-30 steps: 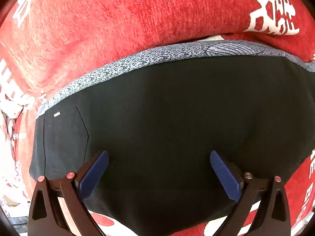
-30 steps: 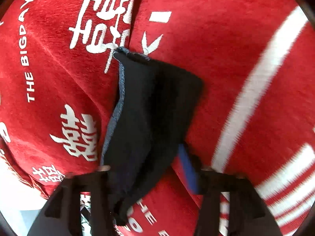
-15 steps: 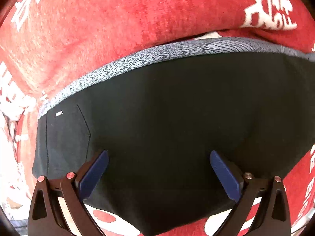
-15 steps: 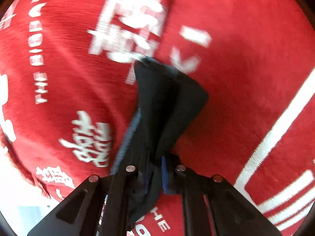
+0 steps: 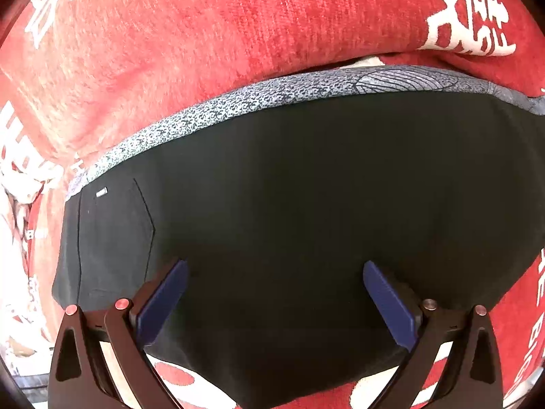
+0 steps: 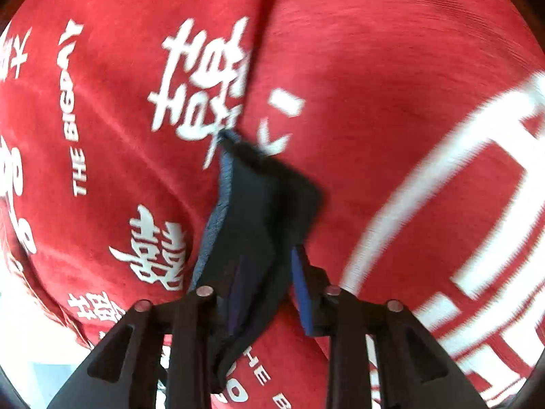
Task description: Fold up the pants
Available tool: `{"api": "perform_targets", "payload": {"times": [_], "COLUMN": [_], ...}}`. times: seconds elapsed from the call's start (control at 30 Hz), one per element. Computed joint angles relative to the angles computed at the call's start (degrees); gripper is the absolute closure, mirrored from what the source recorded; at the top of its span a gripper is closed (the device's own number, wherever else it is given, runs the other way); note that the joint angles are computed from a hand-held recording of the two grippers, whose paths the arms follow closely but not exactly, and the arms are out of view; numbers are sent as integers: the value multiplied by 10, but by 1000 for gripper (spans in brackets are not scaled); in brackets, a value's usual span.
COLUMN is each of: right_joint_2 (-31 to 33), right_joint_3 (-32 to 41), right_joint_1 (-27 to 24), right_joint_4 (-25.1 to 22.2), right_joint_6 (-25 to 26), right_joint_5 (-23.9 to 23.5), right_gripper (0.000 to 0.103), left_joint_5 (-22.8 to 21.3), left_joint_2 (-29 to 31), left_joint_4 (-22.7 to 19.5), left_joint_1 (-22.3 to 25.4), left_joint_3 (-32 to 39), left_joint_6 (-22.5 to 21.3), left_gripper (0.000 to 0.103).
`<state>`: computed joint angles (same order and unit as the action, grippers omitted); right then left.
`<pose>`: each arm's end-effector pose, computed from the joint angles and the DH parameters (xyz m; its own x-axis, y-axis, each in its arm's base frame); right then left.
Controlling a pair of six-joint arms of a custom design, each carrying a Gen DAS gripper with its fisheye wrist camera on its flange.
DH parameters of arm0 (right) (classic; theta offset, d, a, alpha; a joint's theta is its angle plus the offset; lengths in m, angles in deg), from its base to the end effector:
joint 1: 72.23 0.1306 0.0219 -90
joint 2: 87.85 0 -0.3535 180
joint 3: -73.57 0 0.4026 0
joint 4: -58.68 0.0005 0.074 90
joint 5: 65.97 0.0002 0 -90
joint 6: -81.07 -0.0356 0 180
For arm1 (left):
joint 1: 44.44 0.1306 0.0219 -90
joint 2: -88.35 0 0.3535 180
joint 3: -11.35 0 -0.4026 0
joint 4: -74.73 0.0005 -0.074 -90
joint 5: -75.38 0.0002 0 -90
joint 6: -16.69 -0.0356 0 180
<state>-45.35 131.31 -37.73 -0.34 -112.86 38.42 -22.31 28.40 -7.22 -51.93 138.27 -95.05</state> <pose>0.1931 0.1214 0.4000 -0.2517 0.9678 0.0069 0.6499 0.1637 0.7422 0.6218 -0.0774 0.3791 -0.8547 0.4826 -0.1913 0.4431 0.8702 0.2155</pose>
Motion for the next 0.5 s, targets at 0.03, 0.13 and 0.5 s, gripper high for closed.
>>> {"api": "perform_targets", "payload": {"times": [0.03,0.13,0.5], "right_joint_2": [12,50,68], "right_joint_3": [0,9,44], "right_joint_1": [-19,-59,-62], "right_joint_4": [15,30,-73], "right_joint_6": [16,50,95], "right_joint_5": [-18,-56,-85], "right_gripper": [70,70,97], "left_joint_5": [-1,2,18], "left_joint_2": [-1,-6,-10], "left_joint_4": [1,6,8], "left_joint_1": [-1,-1,8], "left_joint_3": [-2,-9,-13], "left_joint_6": [-1,-3,-1], "left_gripper": [0,0,0]}}
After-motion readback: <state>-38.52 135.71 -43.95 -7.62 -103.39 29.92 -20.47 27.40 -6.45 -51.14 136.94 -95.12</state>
